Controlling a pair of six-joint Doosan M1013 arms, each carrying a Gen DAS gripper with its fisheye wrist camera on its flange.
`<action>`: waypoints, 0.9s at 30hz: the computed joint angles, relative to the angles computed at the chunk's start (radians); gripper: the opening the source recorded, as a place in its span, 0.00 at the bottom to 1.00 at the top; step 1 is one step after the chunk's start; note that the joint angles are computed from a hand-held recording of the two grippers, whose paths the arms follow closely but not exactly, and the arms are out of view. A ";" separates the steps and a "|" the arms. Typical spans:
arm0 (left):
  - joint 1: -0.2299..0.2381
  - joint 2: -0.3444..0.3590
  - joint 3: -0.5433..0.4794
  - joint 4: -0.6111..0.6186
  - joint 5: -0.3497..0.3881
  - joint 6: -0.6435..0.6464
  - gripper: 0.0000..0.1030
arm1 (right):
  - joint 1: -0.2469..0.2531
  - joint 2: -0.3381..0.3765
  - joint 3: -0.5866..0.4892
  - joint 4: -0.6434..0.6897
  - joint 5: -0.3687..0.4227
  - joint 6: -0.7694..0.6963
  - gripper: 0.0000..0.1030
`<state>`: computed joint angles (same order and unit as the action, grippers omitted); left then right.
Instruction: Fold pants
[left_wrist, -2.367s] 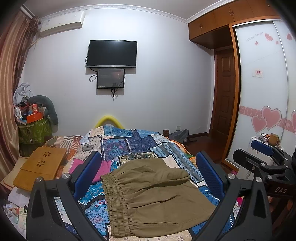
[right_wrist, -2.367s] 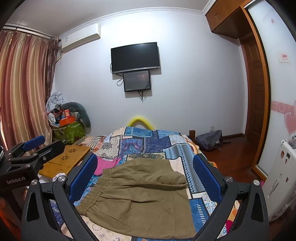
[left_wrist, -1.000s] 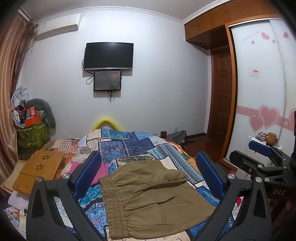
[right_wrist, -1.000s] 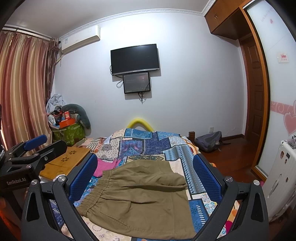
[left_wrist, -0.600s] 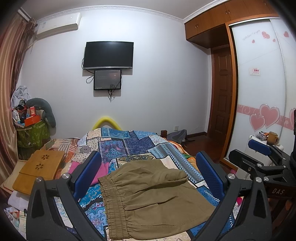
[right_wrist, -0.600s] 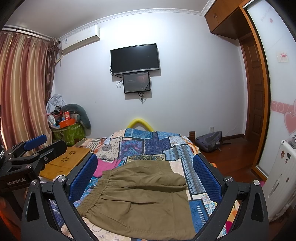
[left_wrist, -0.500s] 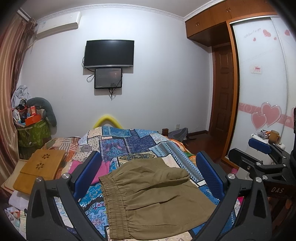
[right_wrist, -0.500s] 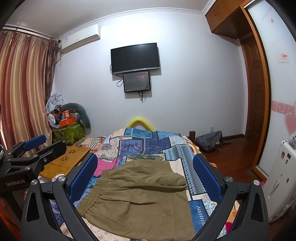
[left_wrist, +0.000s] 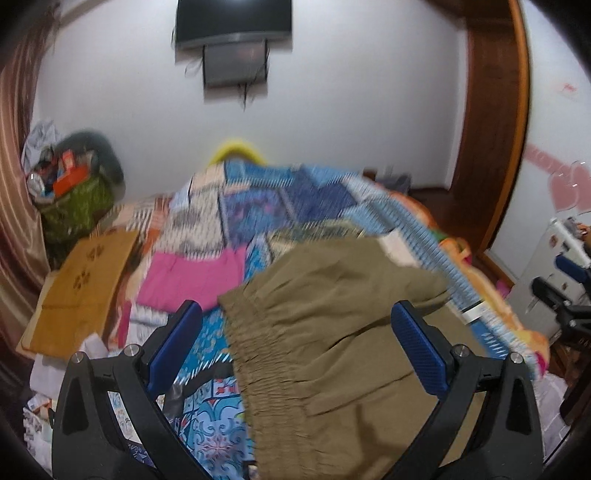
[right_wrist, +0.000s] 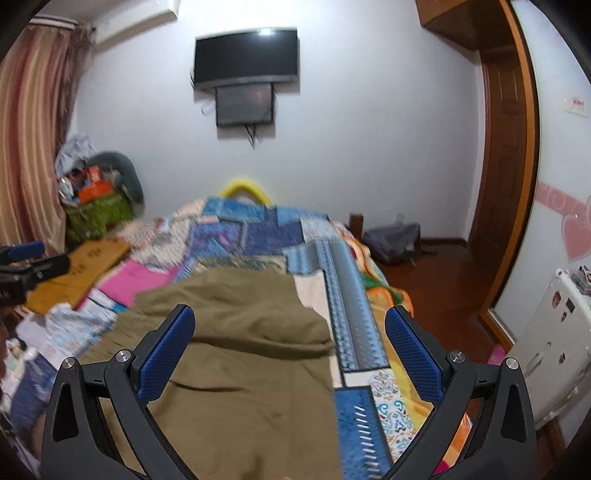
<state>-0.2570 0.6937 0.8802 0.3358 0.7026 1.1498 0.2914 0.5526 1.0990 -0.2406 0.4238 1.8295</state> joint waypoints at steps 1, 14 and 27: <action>0.006 0.019 -0.024 -0.011 0.029 0.010 1.00 | -0.005 0.016 -0.016 0.002 0.027 -0.013 0.99; 0.060 0.248 -0.337 -0.197 0.411 0.197 1.00 | -0.067 0.223 -0.265 0.261 0.381 -0.264 0.89; 0.087 0.343 -0.476 -0.284 0.490 0.277 0.87 | -0.096 0.405 -0.546 0.391 0.637 -0.359 0.47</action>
<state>-0.1703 1.0363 0.4037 0.0516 1.1925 1.4271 0.1955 0.9574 0.5526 0.1505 1.0612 1.4704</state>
